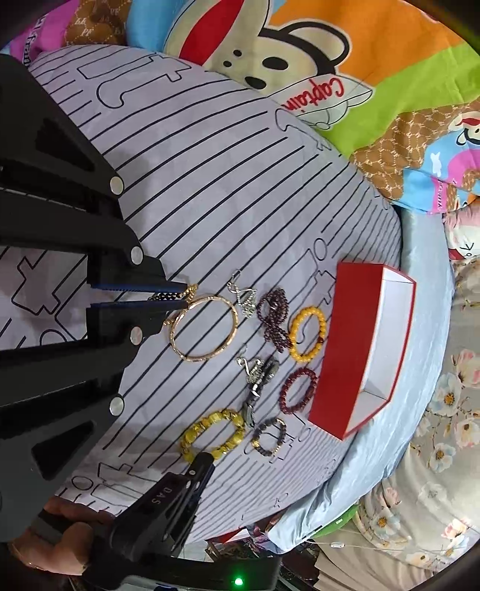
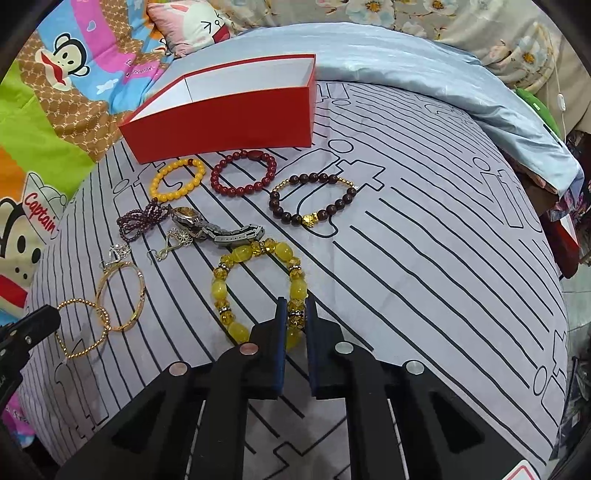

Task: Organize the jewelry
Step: 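Carry both bracelets into the red box and open both tools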

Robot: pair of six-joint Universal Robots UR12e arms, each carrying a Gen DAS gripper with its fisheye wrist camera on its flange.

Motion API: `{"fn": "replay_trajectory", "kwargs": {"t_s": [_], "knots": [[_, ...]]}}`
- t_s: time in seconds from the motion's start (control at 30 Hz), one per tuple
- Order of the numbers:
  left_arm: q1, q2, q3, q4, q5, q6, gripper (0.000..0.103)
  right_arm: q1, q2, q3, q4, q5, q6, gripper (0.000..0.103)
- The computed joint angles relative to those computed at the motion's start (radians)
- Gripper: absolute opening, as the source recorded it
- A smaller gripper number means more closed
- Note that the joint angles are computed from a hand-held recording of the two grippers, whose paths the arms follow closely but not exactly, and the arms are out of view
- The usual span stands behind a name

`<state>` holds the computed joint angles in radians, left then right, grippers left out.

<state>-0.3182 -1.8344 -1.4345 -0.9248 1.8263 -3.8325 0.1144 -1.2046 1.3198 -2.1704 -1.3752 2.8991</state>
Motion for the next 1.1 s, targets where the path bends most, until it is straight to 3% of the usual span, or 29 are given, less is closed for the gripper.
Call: {"fn": "replay_trajectory", "kwargs": {"t_s": [0.43, 0.73, 0.93, 1.1], "knots": [[-0.013, 0.014, 0.025, 0.045, 0.034, 0.041, 0.003, -0.029, -0.049, 0.011, -0.02, 0.095, -0.001, 0.009], [-0.005, -0.009, 0.078, 0.068, 0.032, 0.083, 0.003, -0.037, -0.048, -0.027, -0.039, 0.142, -0.004, 0.009], [0.016, -0.042, 0.141, 0.102, 0.026, 0.123, 0.003, -0.031, -0.017, -0.092, -0.061, 0.165, -0.014, 0.009], [0.046, -0.094, 0.228, 0.115, 0.009, 0.179, 0.003, -0.022, 0.053, -0.218, -0.045, 0.216, -0.004, 0.009]]}}
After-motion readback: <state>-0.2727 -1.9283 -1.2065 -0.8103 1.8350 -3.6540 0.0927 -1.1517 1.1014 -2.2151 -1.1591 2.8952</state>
